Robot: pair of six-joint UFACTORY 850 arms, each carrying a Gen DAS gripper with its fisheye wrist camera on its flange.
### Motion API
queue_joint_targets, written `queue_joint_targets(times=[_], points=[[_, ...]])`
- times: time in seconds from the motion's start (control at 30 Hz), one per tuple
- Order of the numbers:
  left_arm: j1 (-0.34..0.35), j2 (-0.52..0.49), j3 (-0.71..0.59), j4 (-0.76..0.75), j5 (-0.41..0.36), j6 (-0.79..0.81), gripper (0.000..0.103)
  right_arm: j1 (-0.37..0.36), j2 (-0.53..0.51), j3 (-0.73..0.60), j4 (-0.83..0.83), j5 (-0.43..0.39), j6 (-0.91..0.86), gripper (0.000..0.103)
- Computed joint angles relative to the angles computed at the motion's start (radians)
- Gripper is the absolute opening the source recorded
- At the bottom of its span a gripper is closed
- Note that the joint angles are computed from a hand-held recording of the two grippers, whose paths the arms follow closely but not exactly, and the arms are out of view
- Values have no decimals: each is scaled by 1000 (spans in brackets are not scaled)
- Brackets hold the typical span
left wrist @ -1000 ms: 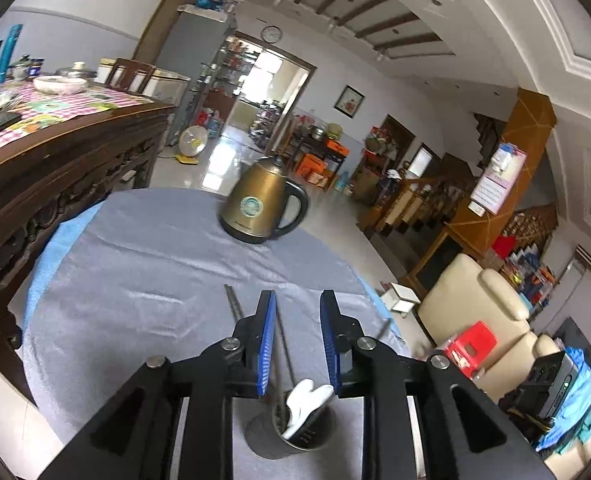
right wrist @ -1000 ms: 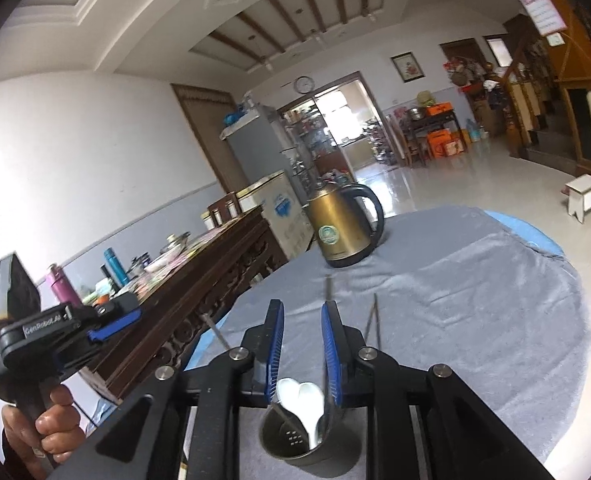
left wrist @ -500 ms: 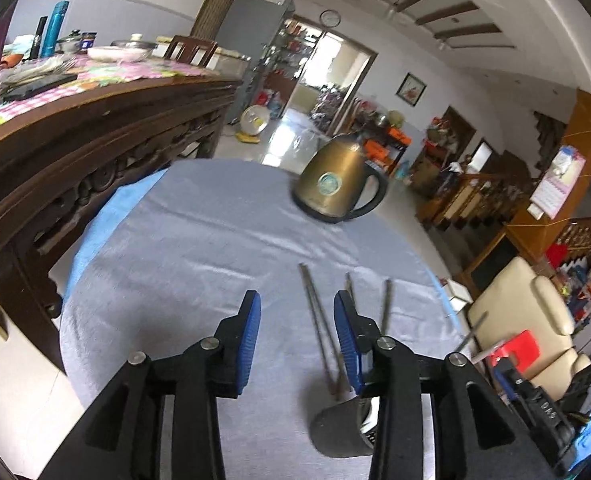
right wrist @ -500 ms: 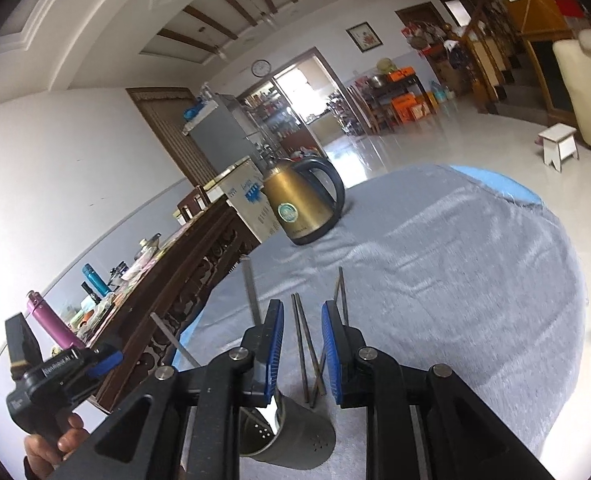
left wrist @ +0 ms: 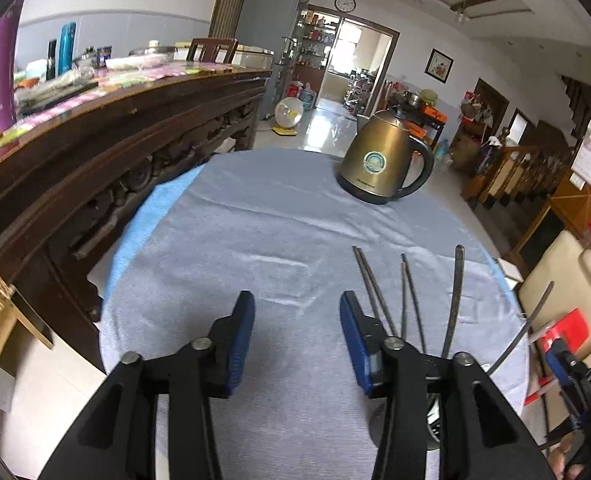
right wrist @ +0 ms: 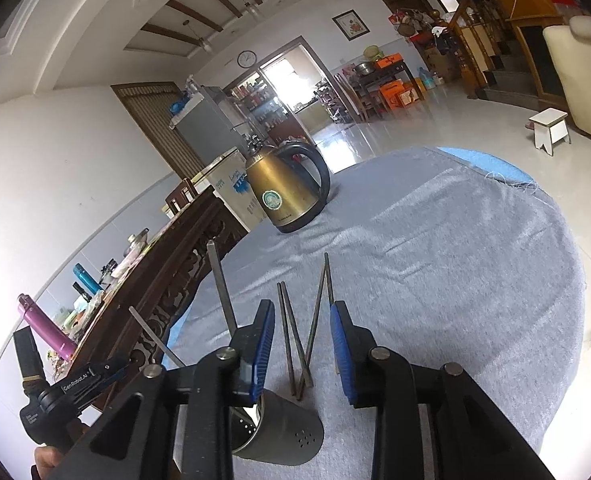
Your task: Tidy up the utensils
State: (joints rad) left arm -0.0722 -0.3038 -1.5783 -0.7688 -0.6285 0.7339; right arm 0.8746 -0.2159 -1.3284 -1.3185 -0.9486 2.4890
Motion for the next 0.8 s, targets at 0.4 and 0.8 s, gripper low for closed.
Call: queue_joint_targets(times=[0.4,0.8], points=[[-18,15,27,94,113,-17,51,-12,-21,-21,35,20,-33,32],[-23,3,23,166,137,-67,52,-30,-40,-37,79,54,-77,32]])
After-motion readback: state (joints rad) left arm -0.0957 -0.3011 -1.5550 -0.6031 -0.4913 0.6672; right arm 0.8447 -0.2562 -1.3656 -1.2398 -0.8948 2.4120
